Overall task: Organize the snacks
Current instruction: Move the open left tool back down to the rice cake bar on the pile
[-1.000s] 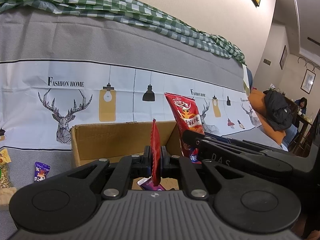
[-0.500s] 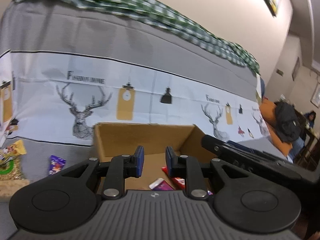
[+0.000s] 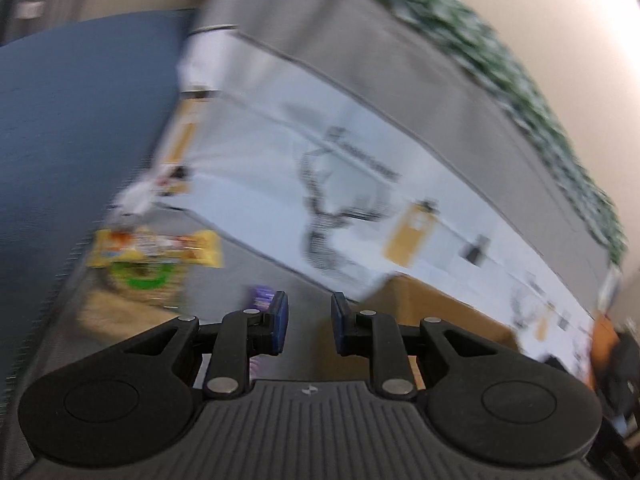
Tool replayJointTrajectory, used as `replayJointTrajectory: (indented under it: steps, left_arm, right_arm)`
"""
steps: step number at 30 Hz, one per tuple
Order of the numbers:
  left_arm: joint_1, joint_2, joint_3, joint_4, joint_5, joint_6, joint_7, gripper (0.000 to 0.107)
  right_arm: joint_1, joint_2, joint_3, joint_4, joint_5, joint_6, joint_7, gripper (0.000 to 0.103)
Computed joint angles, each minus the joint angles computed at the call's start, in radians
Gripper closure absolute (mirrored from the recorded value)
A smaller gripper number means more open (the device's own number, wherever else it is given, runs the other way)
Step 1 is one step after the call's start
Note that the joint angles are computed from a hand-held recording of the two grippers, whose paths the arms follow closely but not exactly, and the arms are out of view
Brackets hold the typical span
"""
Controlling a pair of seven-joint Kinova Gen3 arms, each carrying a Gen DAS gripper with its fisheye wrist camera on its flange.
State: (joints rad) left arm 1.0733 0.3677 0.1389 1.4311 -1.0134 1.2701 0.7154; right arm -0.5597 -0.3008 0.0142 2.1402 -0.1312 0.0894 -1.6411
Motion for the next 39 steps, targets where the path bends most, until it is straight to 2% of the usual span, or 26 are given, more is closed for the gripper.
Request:
replayJointTrajectory:
  steps: [2,4,5,7,9,11,12,15,17,19,20,21,28,31,32,33,34,39]
  left_arm:
    - [-0.039,-0.014,0.05,0.025,0.009,0.033,0.056,0.083]
    - [-0.061,-0.028,0.07,0.05,0.037,0.049,0.125,0.081]
    - [-0.053,-0.043,0.052,0.072,0.057,0.039,0.166,0.078]
    - [-0.002,-0.078,-0.031,0.126,0.106,-0.01,0.247,0.072]
    - [0.043,-0.106,-0.102,0.169,0.157,-0.052,0.328,0.062]
    - [0.057,-0.13,-0.124,0.216,0.168,-0.093,0.41,0.062]
    - [0.044,-0.135,-0.108,0.229,0.17,-0.097,0.441,0.062]
    - [-0.065,-0.145,0.02,0.257,0.161,-0.091,0.517,0.058]
    - [-0.12,-0.139,0.079,0.26,0.167,-0.081,0.537,0.053]
    - [-0.14,-0.128,0.082,0.247,0.202,-0.081,0.524,0.045]
    - [-0.149,-0.124,0.081,0.243,0.223,-0.083,0.512,0.036]
    - [-0.159,-0.118,0.078,0.238,0.243,-0.086,0.5,0.034]
    - [-0.175,-0.119,0.063,0.27,0.282,-0.121,0.486,0.033]
    - [-0.176,-0.114,0.062,0.263,0.289,-0.109,0.464,0.028]
    - [-0.175,-0.112,0.061,0.263,0.287,-0.109,0.463,0.028]
    - [-0.174,-0.11,0.061,0.262,0.283,-0.108,0.455,0.028]
    - [-0.175,-0.107,0.06,0.261,0.285,-0.107,0.444,0.028]
    - [-0.193,-0.095,0.052,0.24,0.308,-0.09,0.364,0.028]
  right_arm:
    - [-0.045,0.0,0.017,-0.018,-0.009,0.029,0.005,0.079]
    - [-0.126,0.002,0.078,-0.06,-0.042,0.108,0.03,0.079]
    - [-0.172,0.009,0.117,-0.083,-0.08,0.149,0.058,0.079]
    - [-0.245,0.035,0.183,-0.137,-0.152,0.23,0.116,0.078]
    - [-0.287,0.085,0.21,-0.204,-0.168,0.312,0.121,0.078]
    - [-0.3,0.159,0.2,-0.281,-0.147,0.393,0.084,0.078]
    - [-0.291,0.194,0.177,-0.32,-0.13,0.434,0.049,0.078]
    - [-0.213,0.315,0.057,-0.447,-0.038,0.556,-0.072,0.077]
    - [-0.212,0.384,0.024,-0.499,0.026,0.597,-0.136,0.071]
    - [-0.216,0.447,-0.001,-0.544,0.086,0.633,-0.182,0.06]
    - [-0.223,0.478,-0.01,-0.565,0.123,0.653,-0.206,0.05]
    - [-0.225,0.503,-0.02,-0.577,0.15,0.664,-0.221,0.043]
    - [-0.214,0.652,-0.085,-0.677,0.266,0.748,-0.295,0.043]
    - [-0.19,0.686,-0.126,-0.693,0.292,0.765,-0.313,0.048]
    - [-0.19,0.683,-0.131,-0.681,0.309,0.75,-0.329,0.055]
    - [-0.203,0.673,-0.124,-0.659,0.337,0.723,-0.346,0.077]
    - [-0.204,0.667,-0.131,-0.646,0.354,0.71,-0.348,0.086]
    - [-0.164,0.591,-0.171,-0.609,0.344,0.712,-0.323,0.086]
